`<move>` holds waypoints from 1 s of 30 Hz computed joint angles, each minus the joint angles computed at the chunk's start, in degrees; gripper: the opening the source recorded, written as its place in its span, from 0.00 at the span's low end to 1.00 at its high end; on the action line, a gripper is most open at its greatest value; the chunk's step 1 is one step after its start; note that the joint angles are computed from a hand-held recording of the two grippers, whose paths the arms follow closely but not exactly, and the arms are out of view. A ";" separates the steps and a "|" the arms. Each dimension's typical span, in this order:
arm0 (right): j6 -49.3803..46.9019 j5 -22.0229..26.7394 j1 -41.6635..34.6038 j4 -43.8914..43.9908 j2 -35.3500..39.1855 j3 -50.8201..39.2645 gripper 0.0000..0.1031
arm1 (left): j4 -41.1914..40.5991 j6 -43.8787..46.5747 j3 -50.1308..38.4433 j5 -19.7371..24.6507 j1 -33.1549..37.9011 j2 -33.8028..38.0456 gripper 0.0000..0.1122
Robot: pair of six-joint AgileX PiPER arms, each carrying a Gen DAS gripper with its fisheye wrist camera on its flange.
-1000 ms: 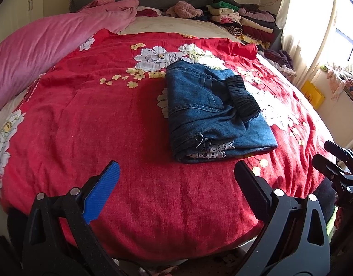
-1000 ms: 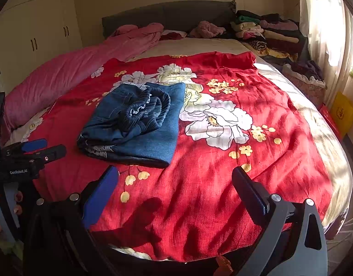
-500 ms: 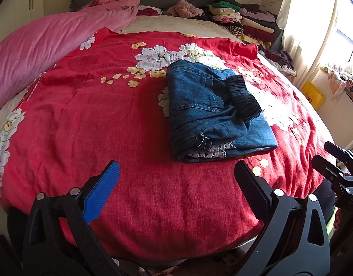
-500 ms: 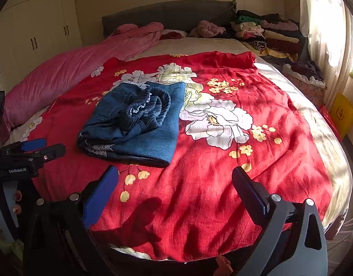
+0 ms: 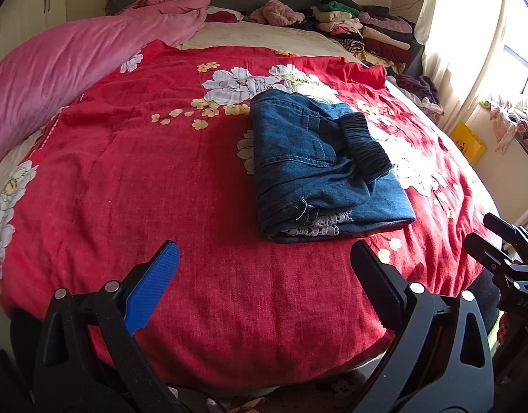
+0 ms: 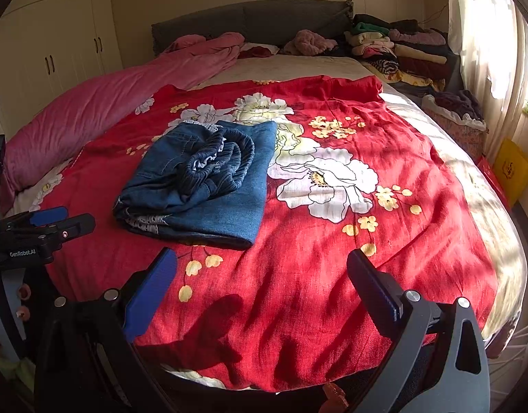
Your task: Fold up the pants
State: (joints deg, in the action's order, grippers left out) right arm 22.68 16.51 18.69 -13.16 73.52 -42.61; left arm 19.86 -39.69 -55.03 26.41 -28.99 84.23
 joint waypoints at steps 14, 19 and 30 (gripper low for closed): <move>-2.17 -0.46 -1.22 2.05 0.20 0.75 0.95 | 1.61 -1.41 -1.32 2.53 -0.81 1.02 0.83; -5.21 -0.98 -3.32 4.61 2.46 -0.01 0.95 | 1.09 -1.67 -2.92 4.88 1.45 2.97 0.83; -14.20 0.65 -23.18 7.43 16.31 -14.61 0.95 | -0.02 7.33 -18.02 7.84 22.78 14.71 0.83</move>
State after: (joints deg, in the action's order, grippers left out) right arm 8.48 17.16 -4.49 -5.73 89.83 -57.23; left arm 19.84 -32.36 -73.05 34.25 -6.21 98.94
